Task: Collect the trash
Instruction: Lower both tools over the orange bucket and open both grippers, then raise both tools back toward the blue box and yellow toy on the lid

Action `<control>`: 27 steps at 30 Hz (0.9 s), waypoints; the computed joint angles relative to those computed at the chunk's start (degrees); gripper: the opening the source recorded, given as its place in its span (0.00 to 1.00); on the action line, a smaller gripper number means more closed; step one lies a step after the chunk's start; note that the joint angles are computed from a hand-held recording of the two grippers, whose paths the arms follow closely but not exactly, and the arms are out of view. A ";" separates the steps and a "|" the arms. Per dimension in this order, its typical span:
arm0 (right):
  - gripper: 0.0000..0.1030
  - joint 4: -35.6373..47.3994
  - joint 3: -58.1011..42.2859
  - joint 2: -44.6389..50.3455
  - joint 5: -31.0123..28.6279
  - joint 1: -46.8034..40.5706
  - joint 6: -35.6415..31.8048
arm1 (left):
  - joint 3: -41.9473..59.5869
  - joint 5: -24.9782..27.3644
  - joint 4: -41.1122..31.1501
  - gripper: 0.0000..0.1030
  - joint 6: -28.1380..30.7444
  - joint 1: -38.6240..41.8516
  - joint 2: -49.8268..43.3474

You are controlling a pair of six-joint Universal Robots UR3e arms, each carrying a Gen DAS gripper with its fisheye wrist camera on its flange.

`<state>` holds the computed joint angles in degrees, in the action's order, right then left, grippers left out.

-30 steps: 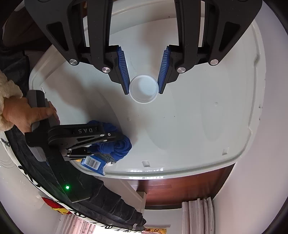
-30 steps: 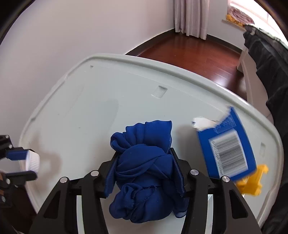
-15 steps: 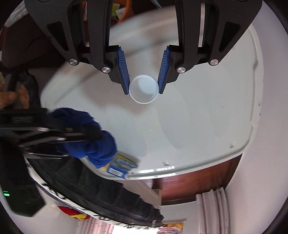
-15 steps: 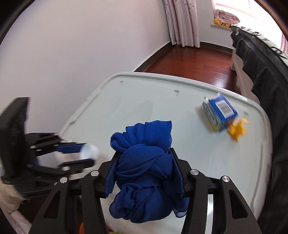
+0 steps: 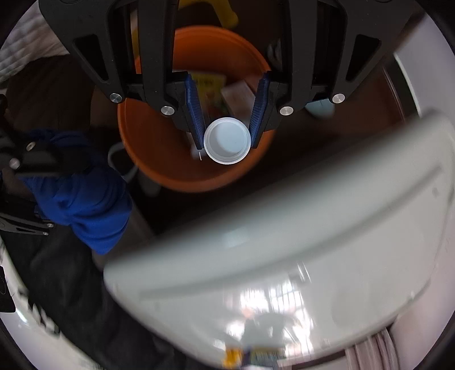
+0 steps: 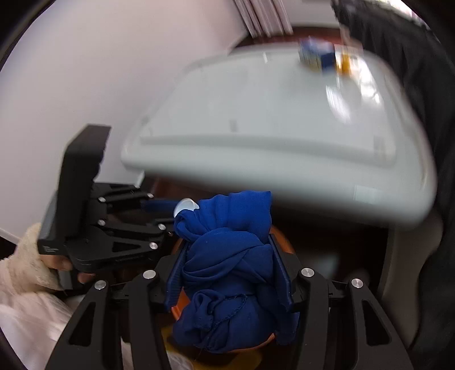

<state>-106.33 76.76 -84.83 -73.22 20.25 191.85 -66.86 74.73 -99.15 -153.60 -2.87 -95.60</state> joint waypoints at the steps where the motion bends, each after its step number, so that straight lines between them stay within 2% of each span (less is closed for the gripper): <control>1: 0.51 -0.65 2.21 -0.46 0.55 0.26 0.36 | -0.83 -0.12 -1.47 0.30 0.11 -0.34 -0.02; 5: 0.54 -3.22 7.35 -0.14 3.26 0.93 1.23 | -4.43 3.51 -1.96 0.31 0.22 -3.72 -0.02; 6: 0.58 -4.17 8.26 0.69 3.79 1.26 1.64 | -5.16 3.70 -2.09 0.35 0.04 -4.07 -0.11; 7: 0.62 -5.07 8.95 1.14 4.04 1.37 1.98 | -5.88 4.20 -2.24 0.47 -0.71 -4.67 -0.60; 8: 0.76 -5.79 9.42 1.95 4.03 1.53 2.41 | -6.15 5.19 -2.46 0.52 -1.74 -5.45 -1.39; 9: 0.82 -6.28 9.22 2.74 2.89 1.92 2.99 | -6.07 6.32 -2.70 0.58 -2.48 -6.16 -2.14; 10: 0.82 -7.27 9.81 2.62 1.24 2.24 3.94 | -6.21 7.28 -2.75 0.58 -2.94 -6.80 -2.61; 12: 0.82 -8.90 12.29 0.28 2.24 0.90 5.26 | -6.82 8.17 -2.24 0.58 -2.72 -7.13 -1.93; 15: 0.84 -10.77 13.94 -2.85 3.51 -0.93 6.44 | -6.10 5.60 -3.19 0.59 -1.41 -5.32 -0.26; 22: 0.86 -11.85 16.29 -10.17 0.72 -0.75 6.17 | -5.19 3.50 -1.50 0.60 0.61 -3.63 1.94; 27: 0.86 -12.53 12.69 -9.75 -0.90 -0.91 5.43 | -1.67 -0.32 -1.89 0.60 0.75 -1.55 2.10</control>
<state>-118.86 89.45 -94.58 -74.13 19.34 197.28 -68.53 74.41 -101.04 -152.85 -4.41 -93.49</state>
